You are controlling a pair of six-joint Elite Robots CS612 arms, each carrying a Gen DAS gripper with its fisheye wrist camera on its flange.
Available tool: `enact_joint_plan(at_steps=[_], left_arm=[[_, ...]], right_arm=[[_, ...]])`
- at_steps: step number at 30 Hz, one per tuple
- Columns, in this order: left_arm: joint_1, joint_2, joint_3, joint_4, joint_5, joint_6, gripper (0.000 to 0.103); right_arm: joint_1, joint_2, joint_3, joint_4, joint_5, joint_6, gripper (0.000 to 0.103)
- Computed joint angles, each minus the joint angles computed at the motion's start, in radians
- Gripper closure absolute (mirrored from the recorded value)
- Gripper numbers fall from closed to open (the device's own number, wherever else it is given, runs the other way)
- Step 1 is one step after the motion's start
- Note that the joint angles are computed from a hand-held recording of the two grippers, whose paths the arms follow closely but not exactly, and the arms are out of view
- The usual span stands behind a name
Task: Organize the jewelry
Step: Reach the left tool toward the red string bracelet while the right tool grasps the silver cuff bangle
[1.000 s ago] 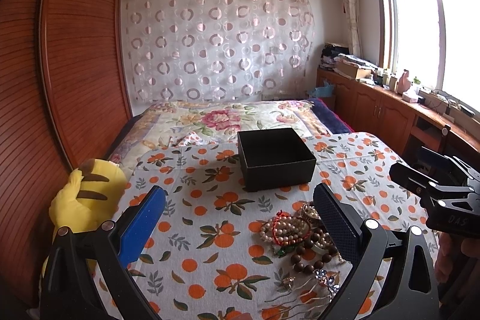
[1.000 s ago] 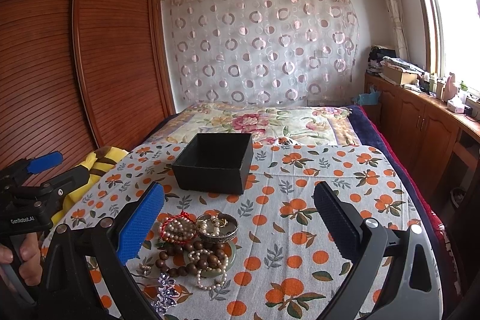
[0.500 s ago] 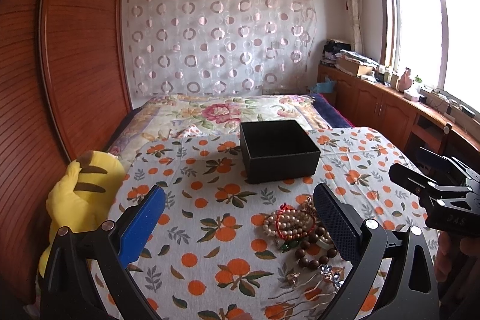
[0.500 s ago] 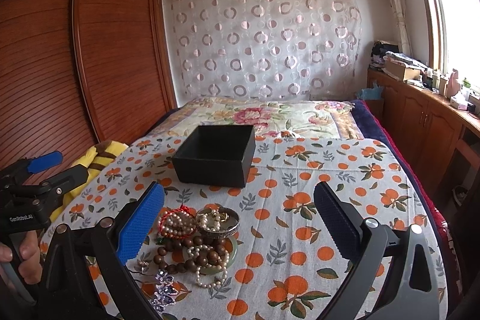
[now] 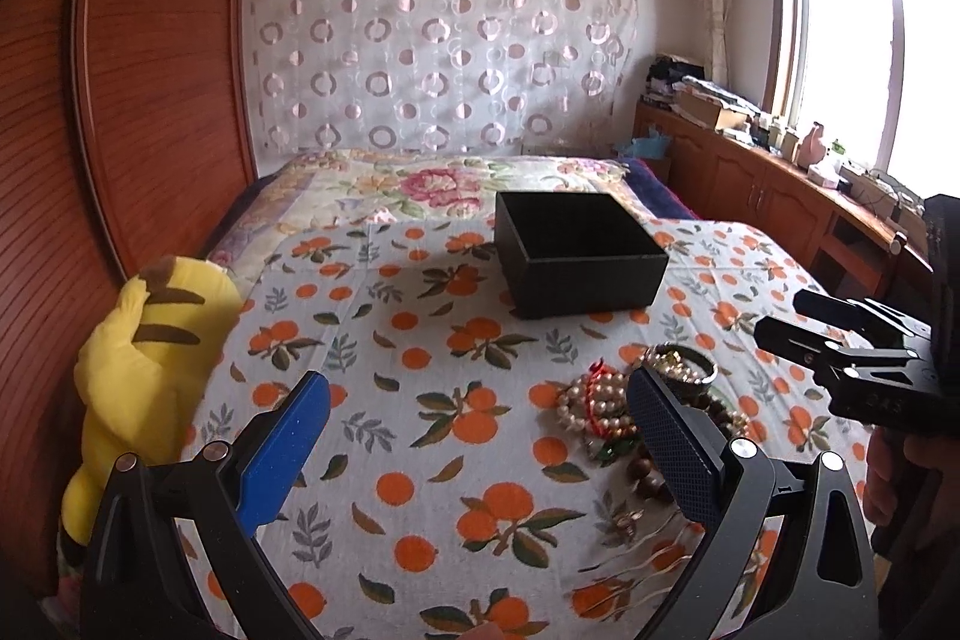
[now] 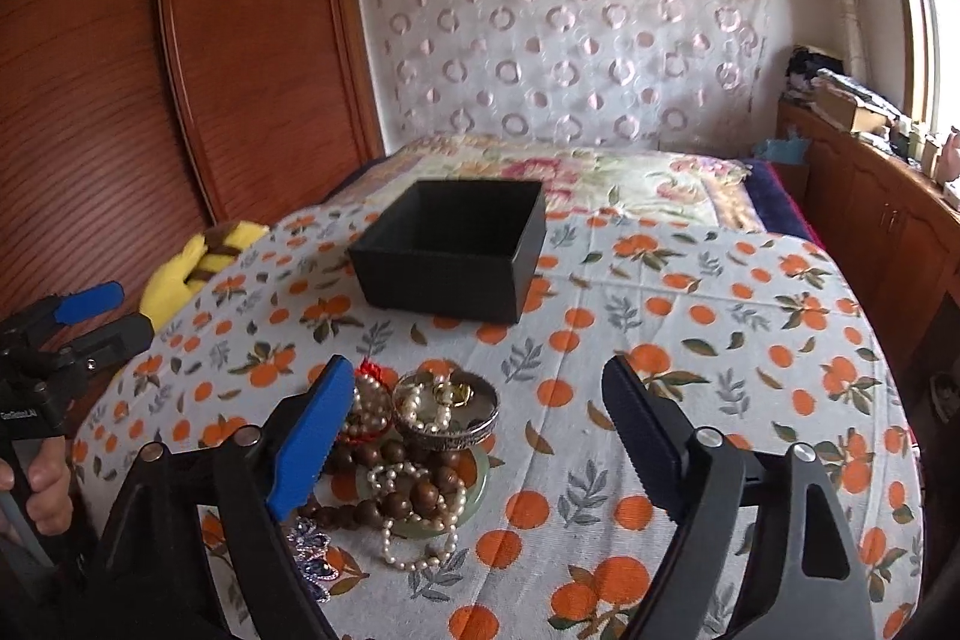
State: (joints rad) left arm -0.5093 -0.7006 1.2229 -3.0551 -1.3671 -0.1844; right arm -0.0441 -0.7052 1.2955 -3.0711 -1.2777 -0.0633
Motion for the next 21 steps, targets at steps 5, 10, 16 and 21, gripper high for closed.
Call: enact_joint_plan(at_steps=[5, 10, 16, 21], left_arm=[[0.01, 0.007, -0.006, 0.029, -0.031, -0.003, 0.008], [0.015, 0.014, -0.013, 0.061, -0.038, 0.002, 0.008], [0.016, 0.017, -0.018, 0.095, -0.055, 0.009, 0.008], [0.016, 0.021, -0.026, 0.122, -0.078, 0.013, 0.008]], right_arm=[[0.003, 0.03, -0.063, 0.144, 0.037, -0.039, 0.026], [0.006, 0.061, -0.134, 0.293, 0.062, -0.077, 0.029], [0.011, 0.088, -0.19, 0.376, 0.055, -0.084, 0.029], [0.011, 0.091, -0.196, 0.397, 0.059, -0.106, 0.04]])
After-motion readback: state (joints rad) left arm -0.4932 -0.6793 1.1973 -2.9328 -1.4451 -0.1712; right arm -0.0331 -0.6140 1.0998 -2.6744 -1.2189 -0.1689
